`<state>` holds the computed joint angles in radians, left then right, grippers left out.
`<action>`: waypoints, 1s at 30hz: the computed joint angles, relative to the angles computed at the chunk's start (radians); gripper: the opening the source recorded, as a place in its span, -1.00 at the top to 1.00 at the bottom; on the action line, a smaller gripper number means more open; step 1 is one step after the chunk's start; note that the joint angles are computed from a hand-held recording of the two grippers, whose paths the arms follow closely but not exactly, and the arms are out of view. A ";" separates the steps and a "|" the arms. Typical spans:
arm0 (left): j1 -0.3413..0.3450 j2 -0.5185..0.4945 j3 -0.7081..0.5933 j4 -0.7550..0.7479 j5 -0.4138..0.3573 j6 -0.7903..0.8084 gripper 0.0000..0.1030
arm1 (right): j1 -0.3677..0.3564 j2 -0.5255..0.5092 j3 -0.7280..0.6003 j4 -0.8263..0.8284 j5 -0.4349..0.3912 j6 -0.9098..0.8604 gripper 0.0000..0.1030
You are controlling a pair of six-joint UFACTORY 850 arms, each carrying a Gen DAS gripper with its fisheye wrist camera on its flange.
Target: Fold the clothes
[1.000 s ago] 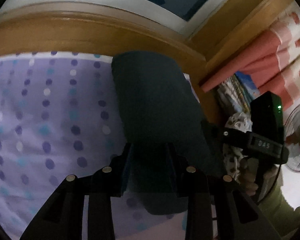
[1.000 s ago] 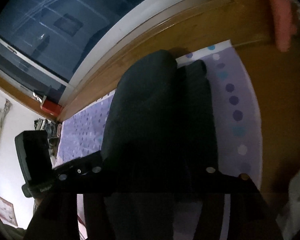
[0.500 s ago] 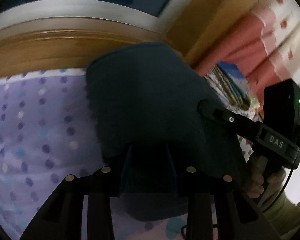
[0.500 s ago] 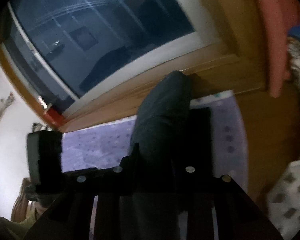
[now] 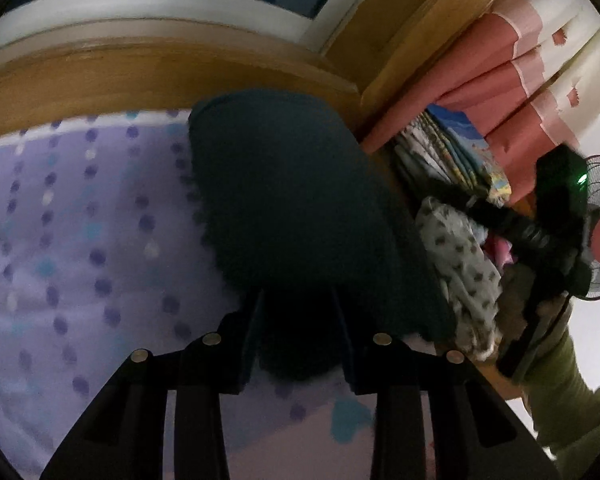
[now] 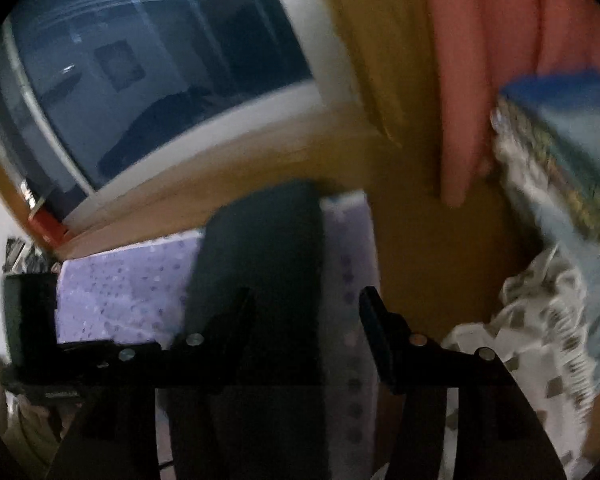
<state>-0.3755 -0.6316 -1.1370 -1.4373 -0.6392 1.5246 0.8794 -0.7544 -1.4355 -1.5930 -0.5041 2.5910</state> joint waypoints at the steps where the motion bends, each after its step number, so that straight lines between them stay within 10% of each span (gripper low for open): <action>1: 0.005 -0.001 0.010 -0.002 -0.015 0.007 0.36 | 0.006 0.005 -0.005 -0.007 0.000 -0.020 -0.05; 12: 0.017 -0.071 0.004 -0.114 -0.072 0.001 0.12 | 0.013 -0.222 -0.339 0.476 0.033 -0.778 -0.05; 16: 0.015 -0.053 0.027 -0.138 -0.097 0.050 0.74 | -0.003 -0.233 -0.347 0.469 0.021 -0.750 -0.03; 30: 0.017 -0.009 0.086 -0.083 -0.070 0.032 0.77 | -0.053 -0.207 -0.263 0.205 0.139 -0.374 -0.08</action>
<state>-0.3585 -0.6409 -1.0513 -1.5205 -0.7094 1.5568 0.8263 -0.9610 -1.6985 -1.3880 -0.3655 2.2175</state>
